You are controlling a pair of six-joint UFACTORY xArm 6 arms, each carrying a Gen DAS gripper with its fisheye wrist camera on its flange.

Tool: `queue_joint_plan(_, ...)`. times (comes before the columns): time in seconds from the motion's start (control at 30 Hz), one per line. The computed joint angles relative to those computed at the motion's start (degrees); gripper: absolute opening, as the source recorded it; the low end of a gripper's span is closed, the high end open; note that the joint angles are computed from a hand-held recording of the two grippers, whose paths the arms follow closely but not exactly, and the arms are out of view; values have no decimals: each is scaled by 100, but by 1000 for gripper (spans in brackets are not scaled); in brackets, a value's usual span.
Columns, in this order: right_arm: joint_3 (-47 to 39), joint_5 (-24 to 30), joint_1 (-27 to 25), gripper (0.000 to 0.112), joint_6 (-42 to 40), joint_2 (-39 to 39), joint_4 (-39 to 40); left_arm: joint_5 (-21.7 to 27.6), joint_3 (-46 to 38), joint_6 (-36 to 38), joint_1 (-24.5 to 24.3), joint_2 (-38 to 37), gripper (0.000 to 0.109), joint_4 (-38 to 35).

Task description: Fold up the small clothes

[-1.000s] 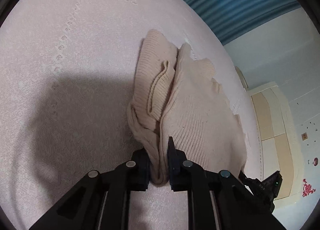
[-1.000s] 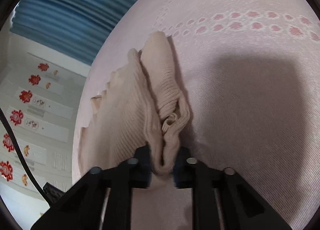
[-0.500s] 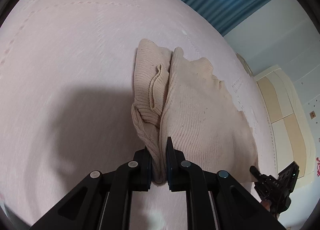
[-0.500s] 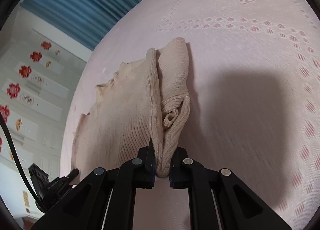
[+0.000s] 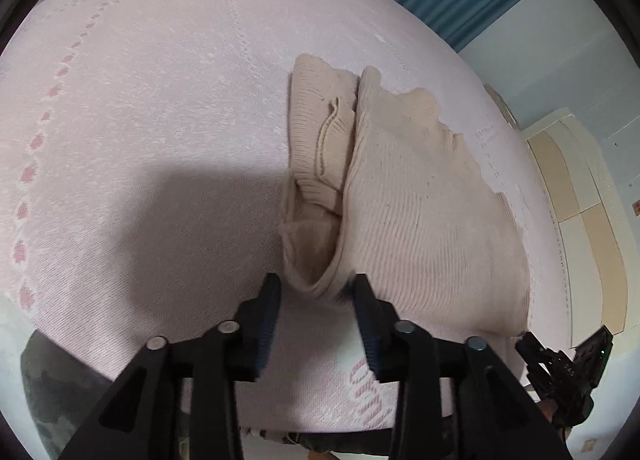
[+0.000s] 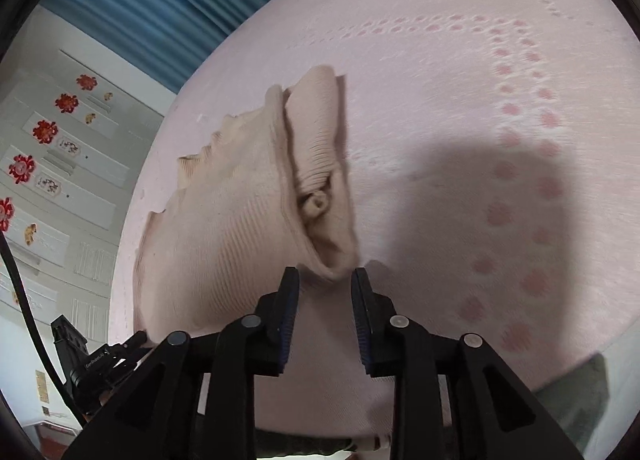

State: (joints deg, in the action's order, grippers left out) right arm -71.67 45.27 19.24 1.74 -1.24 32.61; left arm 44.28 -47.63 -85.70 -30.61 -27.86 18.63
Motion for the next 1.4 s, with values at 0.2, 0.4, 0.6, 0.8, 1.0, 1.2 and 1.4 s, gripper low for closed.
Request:
queue_joint_plan(0.2,582,-253,-156,28,-245,-543,-3,-168,135,-354,-119,-95,40,338)
queue_joint_plan(0.4,610,-330,-11,28,-456,-810,-519,-204,681,-548,-67,-772,42,256)
queue_joint_plan(0.6,467,-406,234,28,-587,-847,-1007,-150,956,-751,-142,-1171,43,335)
queue_joint_plan(0.8,437,-573,496,28,-380,-885,-1496,-293,967,-755,-104,-1193,43,298)
queue_joint_plan(1.0,578,-668,577,28,-562,-1023,-1295,-419,832,-680,-155,-1025,43,359)
queue_joint_plan(1.2,640,-674,664,28,-834,-1093,-1264,-698,817,-936,-191,-872,43,438)
queue_joint_plan(1.4,640,-795,731,28,-953,-1171,-1263,-678,737,-1028,-272,-779,43,491)
